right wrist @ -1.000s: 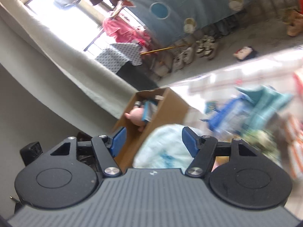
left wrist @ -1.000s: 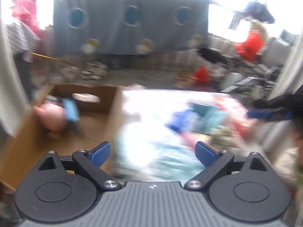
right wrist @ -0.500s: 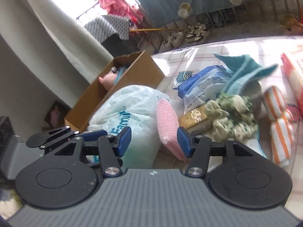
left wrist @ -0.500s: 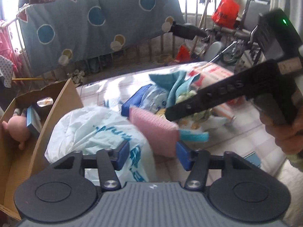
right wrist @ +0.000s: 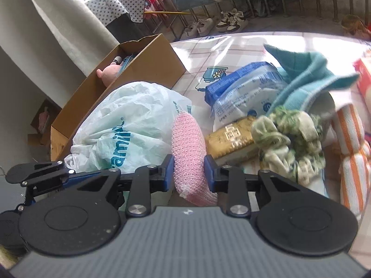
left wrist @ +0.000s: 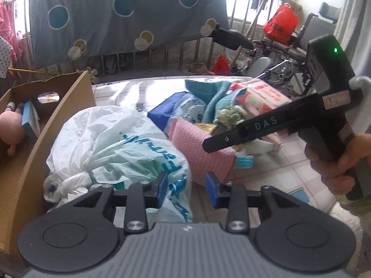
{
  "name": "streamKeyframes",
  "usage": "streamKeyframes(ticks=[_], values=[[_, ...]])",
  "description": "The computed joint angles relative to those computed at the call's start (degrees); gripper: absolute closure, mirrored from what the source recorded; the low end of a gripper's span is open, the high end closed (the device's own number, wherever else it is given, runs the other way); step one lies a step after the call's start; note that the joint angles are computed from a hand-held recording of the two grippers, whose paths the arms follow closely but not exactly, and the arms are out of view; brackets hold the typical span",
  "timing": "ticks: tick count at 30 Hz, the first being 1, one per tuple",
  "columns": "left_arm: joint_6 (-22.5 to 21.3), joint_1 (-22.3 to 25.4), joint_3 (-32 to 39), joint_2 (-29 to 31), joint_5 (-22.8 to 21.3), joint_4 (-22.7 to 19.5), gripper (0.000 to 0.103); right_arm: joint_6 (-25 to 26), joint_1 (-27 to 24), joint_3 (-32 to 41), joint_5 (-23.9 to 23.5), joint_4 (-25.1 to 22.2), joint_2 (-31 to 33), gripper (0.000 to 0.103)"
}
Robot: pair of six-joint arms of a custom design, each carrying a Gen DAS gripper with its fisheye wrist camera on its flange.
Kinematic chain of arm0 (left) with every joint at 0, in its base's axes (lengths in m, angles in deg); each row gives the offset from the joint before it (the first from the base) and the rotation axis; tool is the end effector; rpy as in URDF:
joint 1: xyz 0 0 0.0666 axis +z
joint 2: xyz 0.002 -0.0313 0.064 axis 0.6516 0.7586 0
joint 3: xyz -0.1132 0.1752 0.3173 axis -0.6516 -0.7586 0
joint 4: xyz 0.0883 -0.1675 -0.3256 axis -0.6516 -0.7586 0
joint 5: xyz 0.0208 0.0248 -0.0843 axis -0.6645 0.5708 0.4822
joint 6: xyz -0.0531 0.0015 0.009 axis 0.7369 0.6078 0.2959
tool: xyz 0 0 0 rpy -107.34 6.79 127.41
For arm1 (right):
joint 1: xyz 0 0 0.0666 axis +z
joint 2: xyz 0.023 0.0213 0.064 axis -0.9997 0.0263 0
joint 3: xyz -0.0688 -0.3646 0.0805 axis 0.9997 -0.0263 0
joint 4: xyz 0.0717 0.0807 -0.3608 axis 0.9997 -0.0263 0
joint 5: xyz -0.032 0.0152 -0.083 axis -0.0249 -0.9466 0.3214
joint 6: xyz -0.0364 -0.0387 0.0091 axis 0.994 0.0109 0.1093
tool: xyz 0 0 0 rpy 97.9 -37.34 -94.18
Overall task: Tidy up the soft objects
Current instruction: 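Lift the pink mesh sponge with the right gripper while the left gripper grasps it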
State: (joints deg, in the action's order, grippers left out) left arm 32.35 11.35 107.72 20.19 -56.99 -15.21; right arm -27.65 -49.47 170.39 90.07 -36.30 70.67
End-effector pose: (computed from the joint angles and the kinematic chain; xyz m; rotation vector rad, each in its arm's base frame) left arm 0.3020 -0.1795 0.5804 0.8174 2.2641 -0.4746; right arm 0.3098 0.2452 0.5673 0.2146 2.4237 0.5733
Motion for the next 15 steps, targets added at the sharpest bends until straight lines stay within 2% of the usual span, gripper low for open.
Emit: streamKeyframes(ticks=[4,10,12,15], values=[[-1.48,-0.33,-1.19,-2.26,4.49,0.07,0.048,-5.01,2.87,-3.74,2.22,-0.29,-4.73,0.076],[-5.89,-3.51,-2.78,-2.60,11.39,-4.95,0.037,-17.32,8.57,-12.42,6.45,1.70,-12.83,0.076],[-5.91,-5.91,-4.02,-2.47,9.58,-4.76,0.035,-21.67,10.04,-15.22,6.71,3.64,-14.88,0.076],[-5.19,-8.33,-5.74,-1.78,6.73,-3.69,0.033,-24.89,11.67,-17.84,6.98,6.56,-16.63,0.075]])
